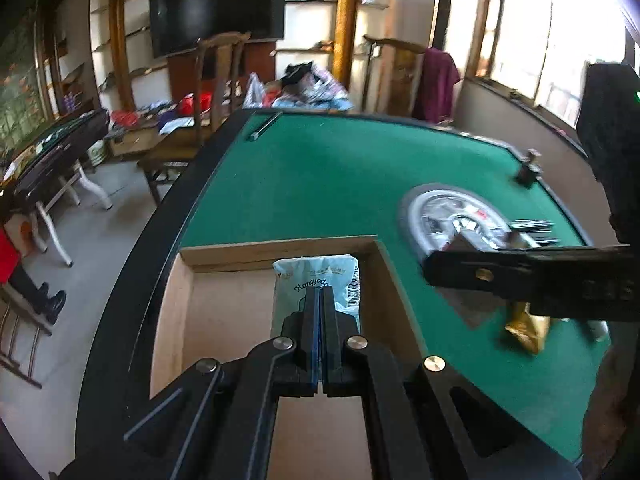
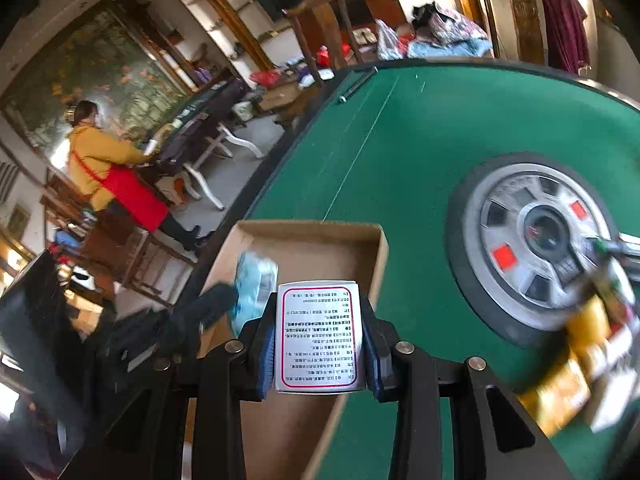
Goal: Organize objects
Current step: 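Carry both items to the cardboard box and release them inside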
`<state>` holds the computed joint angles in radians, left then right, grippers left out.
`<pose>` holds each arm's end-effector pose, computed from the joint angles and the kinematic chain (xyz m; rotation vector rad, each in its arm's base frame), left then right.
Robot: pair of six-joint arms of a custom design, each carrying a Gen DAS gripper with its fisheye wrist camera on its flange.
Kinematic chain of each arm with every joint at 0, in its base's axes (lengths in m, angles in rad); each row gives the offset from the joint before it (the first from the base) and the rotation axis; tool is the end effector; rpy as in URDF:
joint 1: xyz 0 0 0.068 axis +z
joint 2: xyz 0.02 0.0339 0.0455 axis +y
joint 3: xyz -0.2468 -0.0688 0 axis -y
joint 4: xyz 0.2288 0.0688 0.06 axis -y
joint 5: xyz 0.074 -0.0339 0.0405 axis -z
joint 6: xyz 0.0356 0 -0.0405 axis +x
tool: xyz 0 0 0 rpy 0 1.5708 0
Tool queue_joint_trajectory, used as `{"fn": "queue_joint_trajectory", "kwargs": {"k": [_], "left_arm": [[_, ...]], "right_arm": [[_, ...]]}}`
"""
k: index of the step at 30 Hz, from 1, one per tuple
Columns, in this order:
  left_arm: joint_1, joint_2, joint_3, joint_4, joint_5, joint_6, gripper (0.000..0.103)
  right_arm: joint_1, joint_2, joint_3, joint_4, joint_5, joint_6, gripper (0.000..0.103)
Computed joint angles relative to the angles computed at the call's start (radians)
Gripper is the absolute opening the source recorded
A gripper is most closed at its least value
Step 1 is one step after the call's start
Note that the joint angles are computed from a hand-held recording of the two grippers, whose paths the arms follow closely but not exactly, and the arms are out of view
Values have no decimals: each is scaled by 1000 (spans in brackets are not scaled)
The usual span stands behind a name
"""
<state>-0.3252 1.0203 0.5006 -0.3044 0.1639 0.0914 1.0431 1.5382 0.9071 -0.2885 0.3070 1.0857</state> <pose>0.1814 -0.0673 0.1822 0.5722 2.3334 -0.3056 0.1591 0.2516 0.1878 0.1846 2.5071 0.5528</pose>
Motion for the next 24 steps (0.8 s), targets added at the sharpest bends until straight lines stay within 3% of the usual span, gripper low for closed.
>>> {"fn": "queue_joint_trajectory", "kwargs": {"k": [2,6,11,17,19,21,24], "left_arm": [[40,97,14,56,27,11,0],[79,237,18,165,55,16,0],[86,345,25,249,66,-4,0],[69,356,13,286,54,-25,2],[67,336,3,286,45,-30,18],[84,311,-5,289,52,-38,57],[87,230,-26,266,39,-52,61]], "right_arm": [[-60,105,56,34,-63,-13,39],[-93,267,180,-15,-47,-28,39],[-128,348,210,-14,-55,-40,39],[-137,376,251,-53,-37,-65,40],[-139,369,236,-33,-44,-62,49],[-142,346,202,6,-46,-61,52],[-127,281,159,10,-8,-38,60]]}}
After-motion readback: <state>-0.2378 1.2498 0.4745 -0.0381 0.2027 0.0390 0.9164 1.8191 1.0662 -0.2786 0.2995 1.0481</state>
